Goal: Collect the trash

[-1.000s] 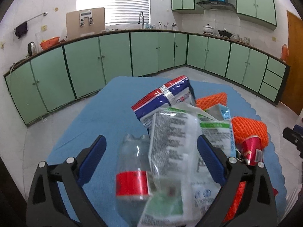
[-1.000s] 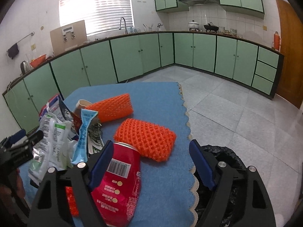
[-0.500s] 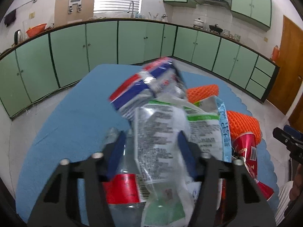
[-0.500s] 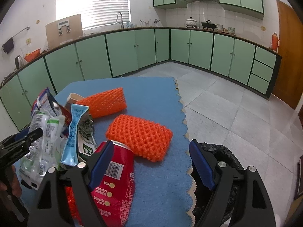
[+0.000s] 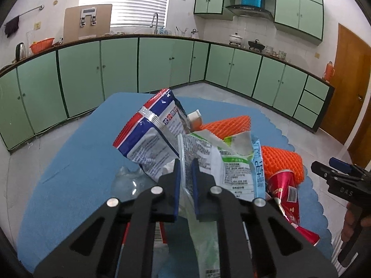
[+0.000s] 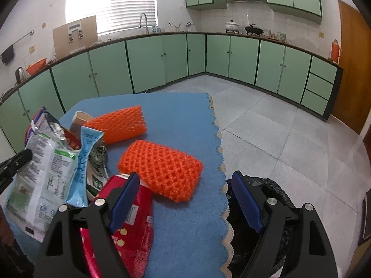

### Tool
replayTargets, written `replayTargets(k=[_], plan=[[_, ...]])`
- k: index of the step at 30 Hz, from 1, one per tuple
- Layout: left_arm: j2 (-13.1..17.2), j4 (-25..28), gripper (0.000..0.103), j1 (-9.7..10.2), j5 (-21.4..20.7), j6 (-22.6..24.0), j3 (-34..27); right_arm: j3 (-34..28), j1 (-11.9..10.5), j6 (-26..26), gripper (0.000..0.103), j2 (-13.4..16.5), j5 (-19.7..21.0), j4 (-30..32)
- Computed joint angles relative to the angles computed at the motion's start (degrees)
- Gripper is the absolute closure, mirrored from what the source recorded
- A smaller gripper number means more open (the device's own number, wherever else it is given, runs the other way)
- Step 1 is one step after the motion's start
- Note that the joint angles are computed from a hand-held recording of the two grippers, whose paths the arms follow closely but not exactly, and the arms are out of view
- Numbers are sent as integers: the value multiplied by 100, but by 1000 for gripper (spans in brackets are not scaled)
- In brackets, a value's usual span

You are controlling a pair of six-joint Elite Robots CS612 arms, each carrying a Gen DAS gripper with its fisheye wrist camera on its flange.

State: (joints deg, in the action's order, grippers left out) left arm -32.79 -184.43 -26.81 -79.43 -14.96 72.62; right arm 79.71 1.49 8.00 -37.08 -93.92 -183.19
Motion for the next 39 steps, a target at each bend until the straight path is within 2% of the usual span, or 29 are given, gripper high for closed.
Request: replayTargets(k=[2, 3, 6, 8, 9, 10, 15, 17, 19, 20, 21, 23, 26, 28, 29, 30, 31, 33, 35, 39], plan=[[9, 185, 75, 11, -100, -57, -40, -74, -13, 12, 23, 49, 13, 75], [14, 222, 62, 20, -132, -79, -49, -112, -22, 21, 23, 71, 30, 122], [34, 315, 59, 45, -266, -65, -80, -219, -60, 75, 26, 133, 106, 279], [66, 446, 64, 58, -360, -89, -138, -276, -76, 106, 28, 159, 130, 406], [76, 490, 76, 65, -343, -86, -155, -318, -83, 100, 30, 177, 112, 510], [87, 526, 83, 67, -313, -86, -170, -336, -86, 87, 31, 189, 117, 560], [112, 428, 103, 78, -165, -153, -183, -471, -152, 45, 40, 268, 420, 925], [107, 384, 103, 87, -200, -153, -173, -517, -169, 6, 44, 297, 553, 972], [106, 382, 103, 81, -194, -144, -176, -569, -195, -51, 56, 328, 781, 1025], [103, 385, 103, 84, -204, -136, -177, -599, -213, -52, 68, 343, 936, 1050], [100, 372, 103, 79, -211, -131, -174, -622, -238, -44, 73, 350, 1124, 1080], [92, 333, 103, 71, -238, -124, -164, -642, -228, -69, 81, 358, 1120, 1040], [73, 265, 103, 74, -283, -87, -148, -558, -243, -57, 84, 314, 1208, 830], [48, 334, 103, 77, -358, -26, -135, -457, -230, -40, 84, 264, 1108, 603], [40, 365, 101, 84, -434, -10, -131, -422, -225, -51, 84, 246, 1042, 518], [29, 410, 92, 86, -529, 20, -121, -376, -219, -64, 84, 219, 959, 434], [14, 421, 70, 66, -517, 61, -96, -351, -216, -65, 84, 204, 929, 403], [-11, 246, 42, 9, -444, 164, -20, -304, -212, -68, 84, 174, 876, 348], [-34, 108, 42, -48, -506, 309, 25, -256, -212, -72, 84, 144, 805, 299], [-10, 170, 42, -157, -590, 459, -12, -159, -242, 19, 84, 98, 759, 242]])
